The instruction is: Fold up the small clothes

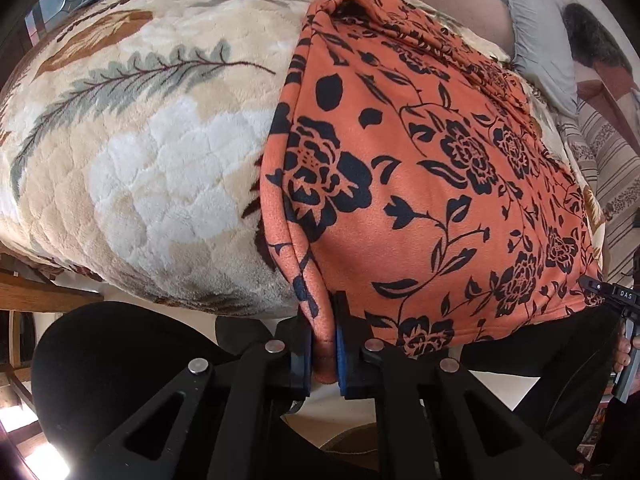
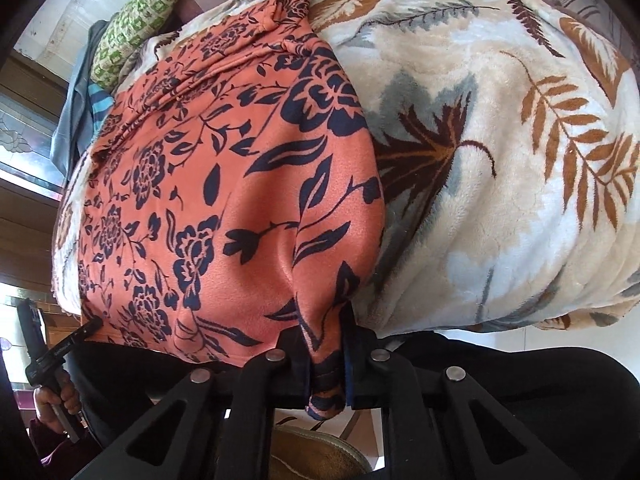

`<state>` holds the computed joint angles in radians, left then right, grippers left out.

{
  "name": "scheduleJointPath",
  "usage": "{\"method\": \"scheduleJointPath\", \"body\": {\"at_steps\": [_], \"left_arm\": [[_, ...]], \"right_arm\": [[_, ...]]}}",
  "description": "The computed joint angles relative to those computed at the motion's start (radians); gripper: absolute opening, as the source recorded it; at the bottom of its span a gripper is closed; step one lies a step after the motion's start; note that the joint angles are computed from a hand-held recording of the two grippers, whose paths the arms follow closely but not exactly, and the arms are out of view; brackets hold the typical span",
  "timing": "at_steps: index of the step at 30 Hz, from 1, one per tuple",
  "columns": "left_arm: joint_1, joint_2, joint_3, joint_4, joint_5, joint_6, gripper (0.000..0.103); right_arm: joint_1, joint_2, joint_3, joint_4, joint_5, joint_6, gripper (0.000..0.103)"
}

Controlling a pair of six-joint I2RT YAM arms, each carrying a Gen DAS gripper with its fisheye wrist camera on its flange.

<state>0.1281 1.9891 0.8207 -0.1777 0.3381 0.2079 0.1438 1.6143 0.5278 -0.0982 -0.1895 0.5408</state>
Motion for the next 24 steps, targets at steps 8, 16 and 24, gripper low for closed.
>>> {"method": "scheduleJointPath", "body": {"at_steps": [8,16,24], "left_arm": [[0.053,-0.138,0.059,-0.139,0.162,0.06,0.009],[0.034,-0.191,0.165,-0.212,0.225,0.044,0.009],[0.028,-0.173,0.168,-0.202,0.224,0.019,0.009]], "right_arm": [[-0.219,-0.239,-0.089,0.026,-0.372,-0.014,0.011],[-0.245,-0.329,-0.073,0.048,-0.455,0.04,0.011],[-0.259,-0.302,-0.101,0.069,-0.484,0.03,0.01]]}}
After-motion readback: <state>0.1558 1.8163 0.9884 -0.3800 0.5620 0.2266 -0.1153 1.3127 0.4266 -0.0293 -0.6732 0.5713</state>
